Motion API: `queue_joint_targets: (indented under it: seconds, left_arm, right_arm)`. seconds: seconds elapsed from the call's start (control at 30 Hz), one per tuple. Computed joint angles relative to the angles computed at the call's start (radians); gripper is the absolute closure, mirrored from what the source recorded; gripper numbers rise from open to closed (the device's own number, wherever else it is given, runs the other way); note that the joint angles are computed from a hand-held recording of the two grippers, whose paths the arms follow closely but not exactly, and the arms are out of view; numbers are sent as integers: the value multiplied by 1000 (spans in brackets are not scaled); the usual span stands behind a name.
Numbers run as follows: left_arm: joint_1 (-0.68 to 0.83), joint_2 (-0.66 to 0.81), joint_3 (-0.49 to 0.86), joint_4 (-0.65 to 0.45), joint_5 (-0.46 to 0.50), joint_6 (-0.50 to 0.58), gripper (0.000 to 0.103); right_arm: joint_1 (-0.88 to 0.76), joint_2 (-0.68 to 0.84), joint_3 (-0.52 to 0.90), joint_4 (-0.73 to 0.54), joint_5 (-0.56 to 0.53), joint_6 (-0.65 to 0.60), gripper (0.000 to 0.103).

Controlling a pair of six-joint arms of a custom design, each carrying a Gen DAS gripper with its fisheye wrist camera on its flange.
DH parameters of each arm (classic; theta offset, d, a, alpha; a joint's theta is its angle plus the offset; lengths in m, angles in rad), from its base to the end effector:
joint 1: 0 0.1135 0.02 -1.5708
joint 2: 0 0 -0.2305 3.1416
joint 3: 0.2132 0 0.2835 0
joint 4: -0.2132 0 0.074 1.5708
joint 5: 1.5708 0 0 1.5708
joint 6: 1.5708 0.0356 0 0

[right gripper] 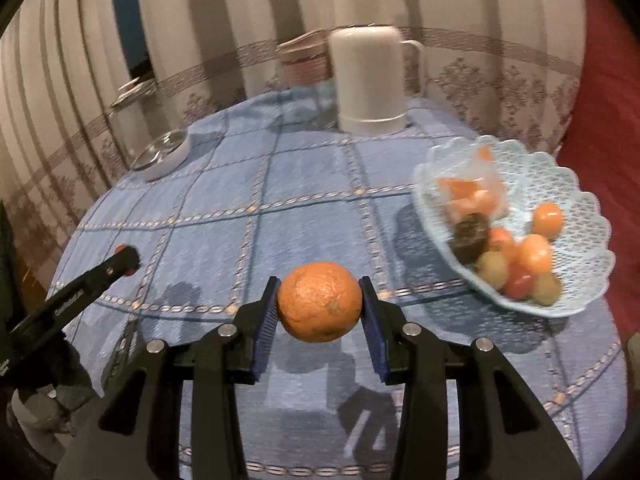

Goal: Organize fruits
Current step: 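Carry the orange with the right tool into the basket and release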

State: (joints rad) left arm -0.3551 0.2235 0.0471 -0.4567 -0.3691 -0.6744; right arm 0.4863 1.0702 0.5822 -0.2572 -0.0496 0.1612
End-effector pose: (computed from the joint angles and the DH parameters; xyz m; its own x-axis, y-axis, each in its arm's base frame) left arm 0.1591 -0.0453 0.1116 -0.4655 -0.4485 -0.7630 -0.3061 0.8905 -0.3367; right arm 0.2315 0.1244 0.1645 -0.6718 -0.1738 -0.7200 -0.3963 0.9056 0.1512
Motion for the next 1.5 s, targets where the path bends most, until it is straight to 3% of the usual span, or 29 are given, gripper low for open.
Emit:
queue_joint_targets:
  seconds: [0.27,0.67,0.9,1.27,1.5]
  left_arm:
    - [-20,27,4,16,-18,0,73]
    - [-67,87,18,51,-65,11,73]
    - [-91,163,32,91,-94,12,73]
    - [-101,248,44,143,-117,11,73]
    - [-65,194,18,127,-72,-2,73]
  right_arm:
    - [-187,-91,-22,-36,-40,-43,63]
    - [-386,-113,-26,-36,-101,-91,63]
    - [-464,-32,6,-1,-108,-133,63]
    - [-519,220,122,76,-94,-181,62]
    - [-569,178,98,90,-147,-175,61]
